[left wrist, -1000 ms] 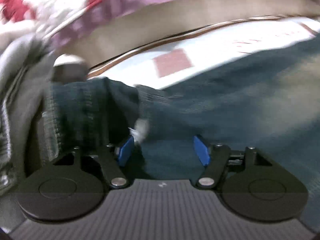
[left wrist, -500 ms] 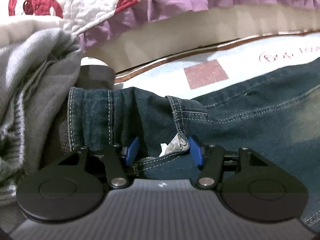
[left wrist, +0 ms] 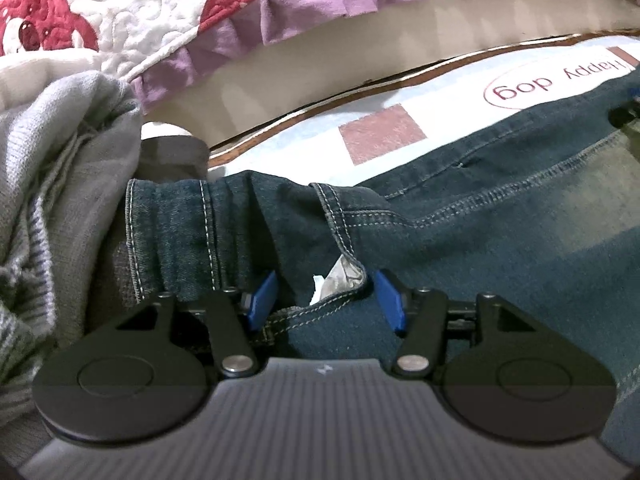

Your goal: Fold clothes

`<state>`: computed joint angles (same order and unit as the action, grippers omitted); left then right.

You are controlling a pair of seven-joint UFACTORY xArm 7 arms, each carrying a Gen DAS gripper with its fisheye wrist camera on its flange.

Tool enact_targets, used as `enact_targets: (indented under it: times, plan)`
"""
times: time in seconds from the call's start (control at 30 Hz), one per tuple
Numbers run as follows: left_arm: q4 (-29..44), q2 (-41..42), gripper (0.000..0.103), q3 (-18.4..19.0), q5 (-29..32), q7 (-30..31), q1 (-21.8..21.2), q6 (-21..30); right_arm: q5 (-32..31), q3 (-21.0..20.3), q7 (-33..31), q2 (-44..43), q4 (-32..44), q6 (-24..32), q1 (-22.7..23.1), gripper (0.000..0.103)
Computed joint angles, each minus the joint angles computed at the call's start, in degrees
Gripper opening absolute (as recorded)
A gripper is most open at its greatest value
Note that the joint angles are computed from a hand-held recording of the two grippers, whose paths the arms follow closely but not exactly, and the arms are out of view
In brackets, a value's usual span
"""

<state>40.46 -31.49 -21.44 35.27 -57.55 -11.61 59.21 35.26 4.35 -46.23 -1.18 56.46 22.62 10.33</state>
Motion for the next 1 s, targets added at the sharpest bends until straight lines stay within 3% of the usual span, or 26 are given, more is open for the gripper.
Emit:
enact_targets:
  times: [0.1, 0.17, 0.23, 0.3, 0.37, 0.43, 0.53, 0.63, 0.73, 0.87, 1.0]
  plan:
    - [1.1, 1.9, 0.058, 0.7, -0.3, -1.6, -0.1, -4.1, -2.9, 0.6, 7.1, 5.6, 4.4, -5.9, -0.2, 0.074]
    - [1.4, 3.2, 0.061, 1.1, 0.0, -2.2, 0.5, -6.5, -9.5, 0.4, 13.4, 8.2, 6.1, -8.9, -0.1, 0.07]
    - [1.5, 4.2, 0.068, 1.7, 0.2, -3.2, 1.4, -7.5, -12.4, 0.9, 18.7, 9.4, 8.0, -7.7, -1.7, 0.069]
    - [1.5, 5.4, 0.073, 2.3, 0.5, -4.3, 2.2, -8.5, -20.1, -1.9, 26.0, 9.7, 8.3, -8.1, -0.8, 0.069]
    - [2.3, 5.8, 0.069, 2.4, 1.1, -4.1, 2.7, -6.8, -23.1, -2.5, 27.7, 9.1, 8.0, -8.7, -2.7, 0.069]
    - [3.0, 6.5, 0.069, 2.5, 2.0, -3.6, 2.9, -5.5, -22.1, -2.2, 26.1, 8.8, 8.3, -9.0, -6.0, 0.071]
    - [5.5, 9.5, 0.068, 0.4, 6.7, -4.5, 3.1, -1.1, -21.4, -3.8, 24.9, 9.5, 11.1, -6.6, -10.8, 0.071]
    - [7.6, 12.6, 0.068, 0.4, 11.1, -4.6, 1.9, 1.6, -25.0, -6.9, 29.4, 12.2, 16.6, -2.6, -14.3, 0.073]
    - [8.9, 14.8, 0.064, 2.4, 14.3, -4.1, 0.9, 1.7, -23.3, -6.9, 28.6, 14.9, 22.8, 2.4, -18.8, 0.073]
    - [10.4, 15.6, 0.063, 5.0, 13.9, -4.3, -0.2, 1.0, -12.4, -3.8, 26.3, 20.8, 35.3, 15.9, -25.1, 0.078]
    - [10.2, 15.2, 0.063, 5.8, 13.4, -4.9, -0.6, 0.3, -1.8, -1.9, 39.8, 25.1, 41.8, 24.8, -26.8, 0.08]
